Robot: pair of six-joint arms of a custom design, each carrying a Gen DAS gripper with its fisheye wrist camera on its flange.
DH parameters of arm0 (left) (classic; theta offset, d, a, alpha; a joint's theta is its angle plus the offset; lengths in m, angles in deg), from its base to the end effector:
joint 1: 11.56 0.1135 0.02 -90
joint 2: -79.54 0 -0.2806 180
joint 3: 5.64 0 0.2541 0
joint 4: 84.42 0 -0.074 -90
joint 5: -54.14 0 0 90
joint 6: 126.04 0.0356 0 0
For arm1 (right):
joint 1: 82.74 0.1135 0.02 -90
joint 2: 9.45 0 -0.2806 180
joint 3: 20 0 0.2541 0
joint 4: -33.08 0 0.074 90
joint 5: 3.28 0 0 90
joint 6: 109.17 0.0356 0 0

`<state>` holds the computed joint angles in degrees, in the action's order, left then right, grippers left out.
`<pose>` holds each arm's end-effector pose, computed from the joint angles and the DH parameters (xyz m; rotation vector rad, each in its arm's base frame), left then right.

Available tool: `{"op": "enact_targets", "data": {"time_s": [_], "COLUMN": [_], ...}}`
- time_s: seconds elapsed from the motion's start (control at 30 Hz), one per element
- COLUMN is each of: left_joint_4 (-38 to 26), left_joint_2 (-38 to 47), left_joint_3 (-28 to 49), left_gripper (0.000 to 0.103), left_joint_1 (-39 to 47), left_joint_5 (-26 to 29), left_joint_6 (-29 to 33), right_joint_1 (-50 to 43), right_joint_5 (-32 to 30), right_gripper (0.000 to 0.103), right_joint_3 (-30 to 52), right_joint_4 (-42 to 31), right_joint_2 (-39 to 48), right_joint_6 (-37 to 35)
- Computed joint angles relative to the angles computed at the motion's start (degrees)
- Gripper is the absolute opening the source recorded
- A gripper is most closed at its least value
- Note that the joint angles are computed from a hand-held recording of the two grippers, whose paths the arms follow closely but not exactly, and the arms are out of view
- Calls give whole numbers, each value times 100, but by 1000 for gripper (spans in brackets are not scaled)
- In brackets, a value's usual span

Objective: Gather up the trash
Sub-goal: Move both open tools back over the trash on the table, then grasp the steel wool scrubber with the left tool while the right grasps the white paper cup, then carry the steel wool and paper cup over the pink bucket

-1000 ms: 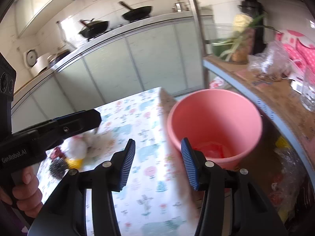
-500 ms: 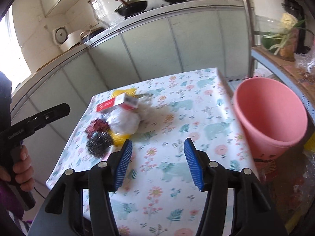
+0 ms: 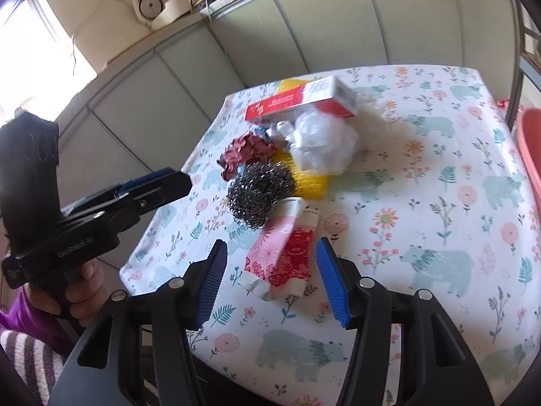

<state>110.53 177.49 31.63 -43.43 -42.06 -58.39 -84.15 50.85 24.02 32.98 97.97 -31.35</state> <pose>0.2225 -0.1338 0.0915 0.1457 2.3831 -0.3274 0.2641 0.0144 0.0620 -0.4275 2.4897 0.7394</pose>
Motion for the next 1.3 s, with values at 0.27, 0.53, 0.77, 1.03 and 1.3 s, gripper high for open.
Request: {"op": "enact_targets", "data": {"time_s": [0.27,0.53,0.77,1.03,1.3], "left_joint_4": [-157,-336,-281,-504,-772], "left_joint_2": [693,1279,1415,1122,363], "left_joint_3": [614,1063,1130,1043,814], "left_gripper": [44,44,37,16,15], "left_joint_1": [13,-118,-142,-299,-618], "left_joint_5": [322,201,138,9,-320], "left_joint_6": [157,193,267,275,227], "right_joint_1": [258,-75,-404,-925,-1434], "right_joint_5": [68,-220,-345,-701,-963], "right_gripper": [8,4,4,4,4], "right_joint_3": [407,352,209,89,-18], "right_joint_4": [-322,-822,-927,-1138,-1348], "right_joint_2": [463,295,159,-10,-195], "right_joint_6": [48,-555,-818,-1280,-1743]}}
